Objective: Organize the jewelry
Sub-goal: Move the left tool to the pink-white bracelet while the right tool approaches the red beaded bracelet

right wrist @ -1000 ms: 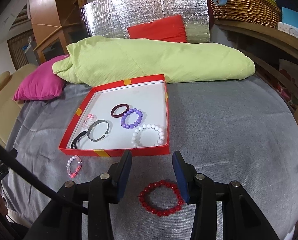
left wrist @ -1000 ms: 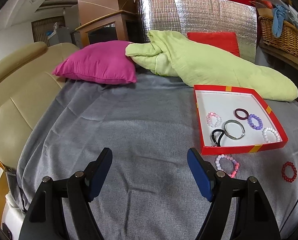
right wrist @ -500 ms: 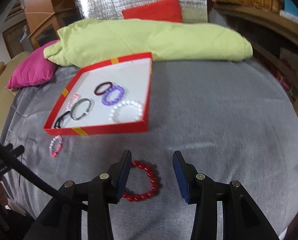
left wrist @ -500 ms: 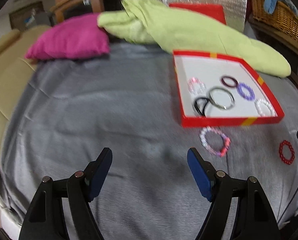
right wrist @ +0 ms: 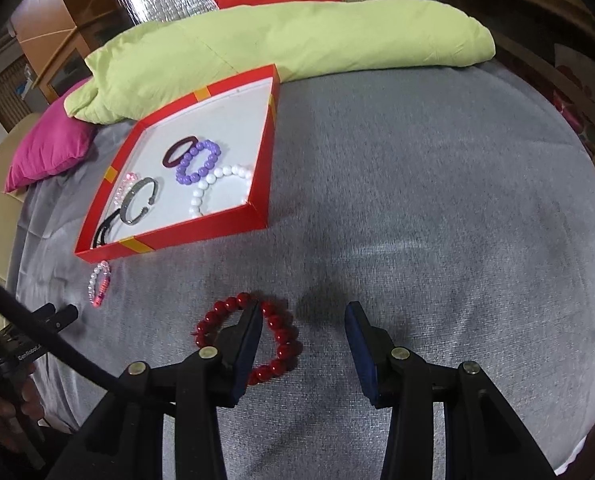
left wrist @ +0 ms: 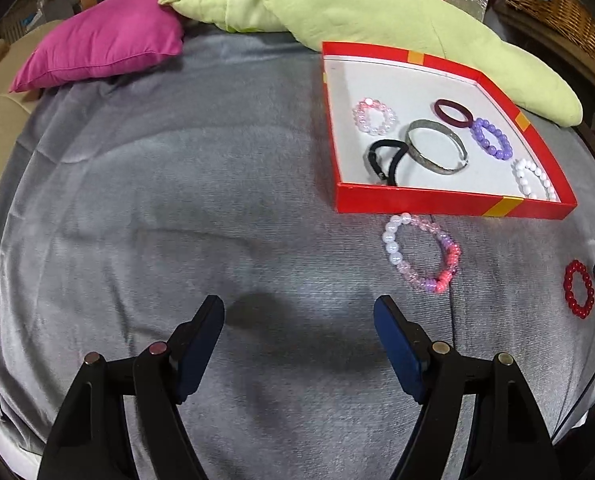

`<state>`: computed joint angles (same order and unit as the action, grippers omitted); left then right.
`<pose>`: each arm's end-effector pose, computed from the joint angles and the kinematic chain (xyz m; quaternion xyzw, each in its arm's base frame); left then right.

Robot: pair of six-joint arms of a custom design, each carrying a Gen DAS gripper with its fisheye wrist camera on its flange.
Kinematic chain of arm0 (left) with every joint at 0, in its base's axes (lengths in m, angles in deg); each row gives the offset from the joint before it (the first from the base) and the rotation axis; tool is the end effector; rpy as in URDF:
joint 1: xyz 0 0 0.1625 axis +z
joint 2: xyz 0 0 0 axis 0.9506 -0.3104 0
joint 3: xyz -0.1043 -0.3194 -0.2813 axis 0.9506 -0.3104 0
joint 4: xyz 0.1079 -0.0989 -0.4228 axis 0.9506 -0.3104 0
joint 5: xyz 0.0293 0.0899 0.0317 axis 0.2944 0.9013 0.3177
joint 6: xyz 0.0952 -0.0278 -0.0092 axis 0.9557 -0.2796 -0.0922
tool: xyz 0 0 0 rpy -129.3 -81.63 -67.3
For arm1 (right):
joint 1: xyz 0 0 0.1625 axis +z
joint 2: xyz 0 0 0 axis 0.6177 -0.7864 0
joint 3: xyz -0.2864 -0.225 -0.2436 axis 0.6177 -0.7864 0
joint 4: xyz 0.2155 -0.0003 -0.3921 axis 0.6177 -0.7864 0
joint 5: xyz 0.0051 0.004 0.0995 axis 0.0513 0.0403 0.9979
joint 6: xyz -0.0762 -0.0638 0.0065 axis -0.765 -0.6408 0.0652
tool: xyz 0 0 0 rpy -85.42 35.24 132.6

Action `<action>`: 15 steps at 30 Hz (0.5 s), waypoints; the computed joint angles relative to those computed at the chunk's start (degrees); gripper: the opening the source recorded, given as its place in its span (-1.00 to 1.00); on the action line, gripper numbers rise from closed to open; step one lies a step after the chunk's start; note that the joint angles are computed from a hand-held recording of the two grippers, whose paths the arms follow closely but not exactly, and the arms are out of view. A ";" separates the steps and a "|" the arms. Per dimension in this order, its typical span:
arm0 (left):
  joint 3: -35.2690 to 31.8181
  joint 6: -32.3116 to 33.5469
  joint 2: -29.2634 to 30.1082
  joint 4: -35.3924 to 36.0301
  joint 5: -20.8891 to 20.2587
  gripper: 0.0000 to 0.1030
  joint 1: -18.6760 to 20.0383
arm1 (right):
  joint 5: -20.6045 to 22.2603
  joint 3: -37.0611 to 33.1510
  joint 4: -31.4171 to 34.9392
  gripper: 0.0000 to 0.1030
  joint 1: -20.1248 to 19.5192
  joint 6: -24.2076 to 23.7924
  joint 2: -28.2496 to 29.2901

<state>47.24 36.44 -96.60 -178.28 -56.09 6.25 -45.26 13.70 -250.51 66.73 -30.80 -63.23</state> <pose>0.0436 -0.7505 0.2806 0.2020 0.8923 -0.1997 0.3508 0.2406 -0.6531 -0.0100 -0.0279 -0.8949 0.3260 0.3034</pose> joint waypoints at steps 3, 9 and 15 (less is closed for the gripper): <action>-0.33 0.62 0.64 -0.27 -0.61 0.51 -0.31 | 0.59 0.20 1.27 -0.10 -0.42 1.56 -0.39; -0.38 2.83 1.26 -1.13 -3.37 0.51 -0.86 | 1.45 1.12 1.01 -0.21 -0.80 2.00 -1.08; -1.11 3.59 1.92 -0.09 -5.49 0.51 -0.88 | 1.02 0.86 1.57 -0.40 -0.75 1.25 -0.88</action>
